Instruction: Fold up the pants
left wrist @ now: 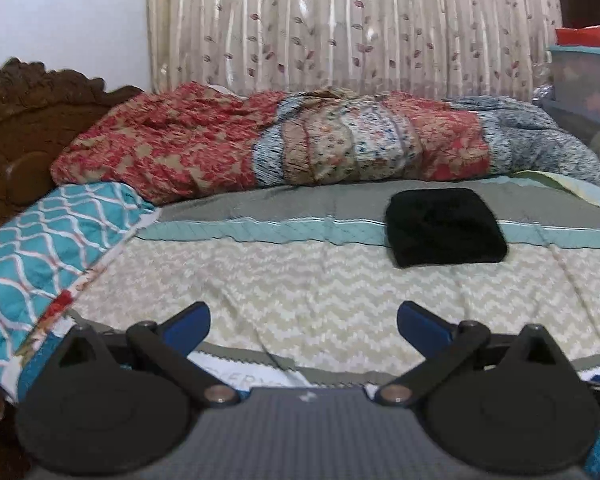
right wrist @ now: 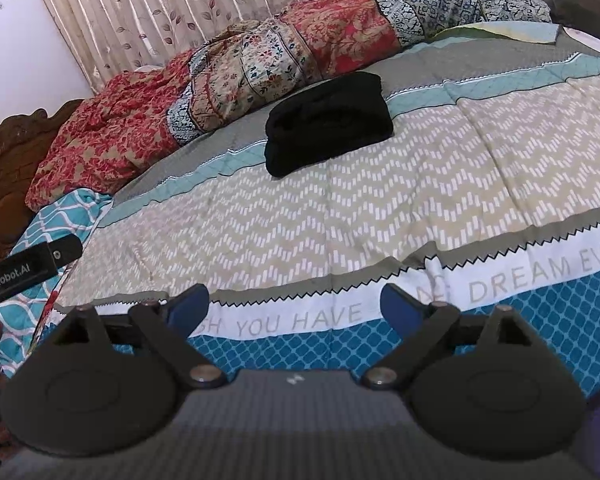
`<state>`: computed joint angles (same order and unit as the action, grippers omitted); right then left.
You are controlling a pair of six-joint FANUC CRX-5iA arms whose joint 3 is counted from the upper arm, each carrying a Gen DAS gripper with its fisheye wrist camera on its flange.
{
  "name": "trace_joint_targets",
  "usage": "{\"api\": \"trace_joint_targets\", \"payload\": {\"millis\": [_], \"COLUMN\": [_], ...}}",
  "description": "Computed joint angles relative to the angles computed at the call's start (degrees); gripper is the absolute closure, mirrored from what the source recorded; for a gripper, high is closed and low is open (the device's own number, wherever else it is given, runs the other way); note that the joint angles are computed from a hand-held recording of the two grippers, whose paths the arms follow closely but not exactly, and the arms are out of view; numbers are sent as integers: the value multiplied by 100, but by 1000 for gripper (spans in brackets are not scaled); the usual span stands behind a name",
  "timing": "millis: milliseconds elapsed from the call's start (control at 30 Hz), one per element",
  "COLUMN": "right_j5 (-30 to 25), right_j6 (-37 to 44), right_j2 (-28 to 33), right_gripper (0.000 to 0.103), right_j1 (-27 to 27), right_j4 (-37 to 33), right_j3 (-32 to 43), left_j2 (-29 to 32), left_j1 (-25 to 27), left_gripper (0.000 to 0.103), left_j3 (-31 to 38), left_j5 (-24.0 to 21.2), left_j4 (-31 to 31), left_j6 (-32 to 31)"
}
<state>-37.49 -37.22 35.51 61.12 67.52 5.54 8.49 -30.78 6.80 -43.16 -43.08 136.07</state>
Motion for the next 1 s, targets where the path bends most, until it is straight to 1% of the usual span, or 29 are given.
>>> {"api": "trace_joint_targets", "payload": {"millis": [100, 200, 300, 467, 567, 733, 867, 1000], "right_j5": [-43, -49, -80, -129, -173, -130, -121, -128], "right_j6": [-76, -197, -261, -148, -55, 9, 2, -42], "right_j2": [-35, -76, -115, -91, -59, -31, -26, -19], "right_gripper": [9, 9, 9, 8, 7, 7, 6, 6], "right_j1": [6, -1, 2, 19, 37, 40, 46, 56], "right_j4": [193, 384, 513, 439, 345, 253, 284, 244], "right_j3": [-51, -105, -144, -89, -46, -15, -17, -10], "left_j2": [-60, -66, -30, 109, 201, 383, 460, 493], "left_j1": [204, 246, 251, 375, 360, 276, 271, 283], "left_gripper": [0, 0, 0, 0, 0, 0, 0, 0], "left_j3": [-113, -136, -96, -23, 56, 241, 291, 292], "left_j5": [213, 241, 158, -48, -238, -579, -702, -720], "left_j4": [607, 807, 916, 1431, 1485, 1345, 1393, 1445], "left_j6": [-490, -727, -817, -1218, -1351, -1425, -1531, -1616]}}
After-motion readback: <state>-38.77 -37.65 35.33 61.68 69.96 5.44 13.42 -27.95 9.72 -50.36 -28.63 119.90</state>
